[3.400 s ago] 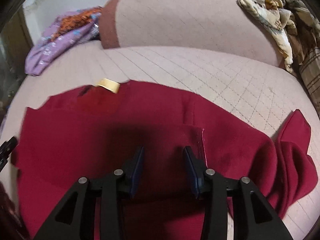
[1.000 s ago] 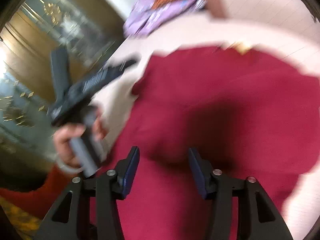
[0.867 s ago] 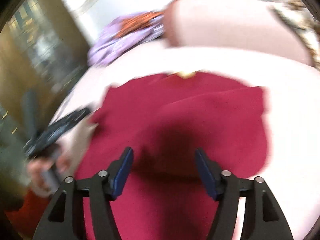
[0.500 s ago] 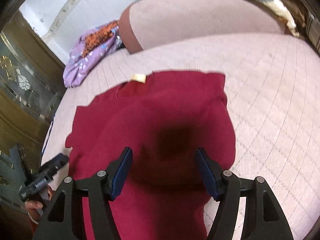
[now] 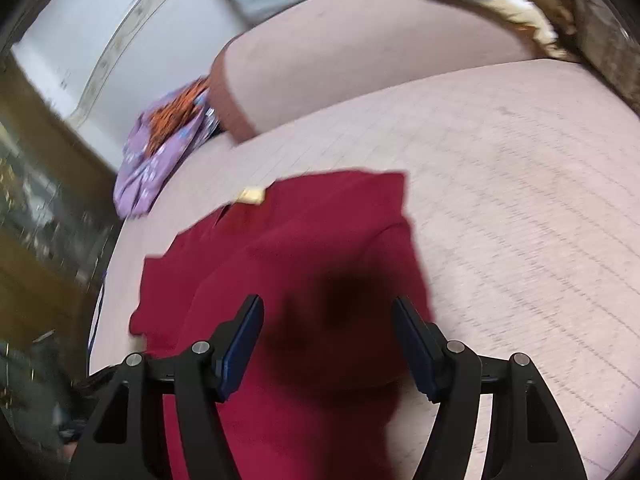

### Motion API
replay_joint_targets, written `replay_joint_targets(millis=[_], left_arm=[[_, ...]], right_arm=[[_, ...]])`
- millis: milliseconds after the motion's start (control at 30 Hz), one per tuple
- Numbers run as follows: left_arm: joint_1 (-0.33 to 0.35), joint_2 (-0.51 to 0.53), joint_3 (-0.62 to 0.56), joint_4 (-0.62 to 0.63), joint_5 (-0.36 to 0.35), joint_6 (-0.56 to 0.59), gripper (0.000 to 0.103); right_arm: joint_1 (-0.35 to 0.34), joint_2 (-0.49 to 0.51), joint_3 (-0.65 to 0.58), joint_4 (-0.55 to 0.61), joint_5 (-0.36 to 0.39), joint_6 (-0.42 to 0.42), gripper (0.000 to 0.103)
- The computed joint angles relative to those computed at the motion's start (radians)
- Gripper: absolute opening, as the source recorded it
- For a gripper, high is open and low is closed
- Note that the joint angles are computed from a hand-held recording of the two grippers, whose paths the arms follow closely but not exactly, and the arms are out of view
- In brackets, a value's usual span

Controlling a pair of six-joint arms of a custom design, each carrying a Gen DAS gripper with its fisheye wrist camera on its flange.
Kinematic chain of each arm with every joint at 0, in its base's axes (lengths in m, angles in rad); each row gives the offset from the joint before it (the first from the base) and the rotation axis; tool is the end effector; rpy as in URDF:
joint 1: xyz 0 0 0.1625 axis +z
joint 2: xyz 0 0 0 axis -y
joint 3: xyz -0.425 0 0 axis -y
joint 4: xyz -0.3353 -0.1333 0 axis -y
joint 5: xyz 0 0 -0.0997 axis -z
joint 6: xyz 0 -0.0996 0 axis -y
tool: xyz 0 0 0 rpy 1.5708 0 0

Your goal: Fold small clothes

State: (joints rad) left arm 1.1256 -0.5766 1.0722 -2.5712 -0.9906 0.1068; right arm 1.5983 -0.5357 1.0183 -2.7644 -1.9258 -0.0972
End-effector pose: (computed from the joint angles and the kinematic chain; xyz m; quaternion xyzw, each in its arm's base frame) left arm -0.1658 -0.7838 0.2101 0.1841 0.9122 -0.2825 0.2327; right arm 0.1206 -0.7959 0.2181 -0.0038 -0.9248 0.3366 0.1774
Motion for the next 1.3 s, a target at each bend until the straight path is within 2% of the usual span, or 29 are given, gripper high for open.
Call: replay_joint_targets(millis=[67, 200, 367, 400, 467, 533, 567, 600, 633, 667, 733, 800, 867, 933, 967, 1033, 1067, 1133, 1200, 1233, 1300], left_arm=[[-0.011, 0.013, -0.055, -0.037, -0.004, 0.043, 0.003], [-0.006, 0.074, -0.222, 0.030, -0.041, 0.042, 0.003], [0.007, 0.138, -0.331, 0.023, 0.016, 0.013, 0.003], [0.016, 0.147, -0.337, 0.029, 0.017, -0.008, 0.003], [0.034, 0.173, -0.367, 0.074, 0.010, -0.042, 0.003], [0.043, 0.200, -0.400, 0.126, 0.023, -0.056, 0.003], [0.047, 0.219, -0.424, 0.152, 0.043, -0.053, 0.003], [0.048, 0.229, -0.437, 0.161, 0.058, -0.049, 0.003], [0.048, 0.239, -0.451, 0.165, 0.066, -0.050, 0.003], [0.052, 0.242, -0.463, 0.165, 0.054, -0.059, 0.003], [0.059, 0.235, -0.461, 0.142, 0.007, -0.068, 0.003], [0.064, 0.237, -0.462, 0.122, -0.030, -0.057, 0.004], [0.061, 0.273, -0.501, 0.129, 0.028, -0.023, 0.006], [0.059, 0.328, -0.576, 0.170, 0.123, 0.004, 0.006], [0.063, 0.349, -0.618, 0.225, 0.139, -0.008, 0.006], [0.068, 0.347, -0.621, 0.234, 0.130, -0.020, 0.006], [0.068, 0.334, -0.599, 0.213, 0.127, -0.023, 0.006], [0.067, 0.316, -0.560, 0.175, 0.129, -0.018, 0.006], [0.066, 0.306, -0.535, 0.154, 0.140, -0.013, 0.012], [0.066, 0.304, -0.529, 0.152, 0.145, -0.008, 0.014], [0.064, 0.307, -0.528, 0.152, 0.155, 0.003, 0.025]], right_arm=[[-0.004, 0.001, 0.002, -0.046, -0.036, 0.019, 0.071], [-0.008, 0.026, -0.046, -0.052, -0.112, 0.031, 0.072], [-0.008, 0.096, -0.164, -0.050, -0.134, -0.025, 0.072], [-0.011, 0.113, -0.201, -0.023, -0.134, -0.029, 0.072], [-0.023, 0.172, -0.339, 0.118, -0.140, 0.007, 0.072], [-0.037, 0.224, -0.464, 0.248, -0.112, 0.045, 0.072], [-0.040, 0.237, -0.489, 0.275, -0.102, 0.048, 0.071], [-0.039, 0.249, -0.507, 0.286, -0.097, 0.029, 0.060], [-0.034, 0.260, -0.517, 0.284, -0.107, -0.005, 0.027], [-0.020, 0.289, -0.560, 0.293, -0.151, -0.067, 0.016], [-0.001, 0.313, -0.579, 0.244, -0.217, -0.127, 0.009], [0.007, 0.305, -0.551, 0.150, -0.224, -0.155, 0.009], [0.003, 0.321, -0.585, 0.140, -0.243, -0.170, 0.009], [-0.010, 0.346, -0.629, 0.162, -0.275, -0.154, 0.010], [-0.017, 0.349, -0.634, 0.173, -0.281, -0.123, 0.011], [-0.026, 0.322, -0.590, 0.161, -0.278, -0.072, 0.026], [-0.022, 0.314, -0.576, 0.147, -0.285, -0.068, 0.028], [-0.007, 0.241, -0.444, 0.060, -0.260, -0.088, 0.030], [0.010, 0.178, -0.324, 0.024, -0.238, -0.099, 0.037], [0.016, 0.151, -0.269, 0.026, -0.229, -0.104, 0.037], [0.023, 0.129, -0.222, 0.078, -0.214, -0.117, 0.033]])
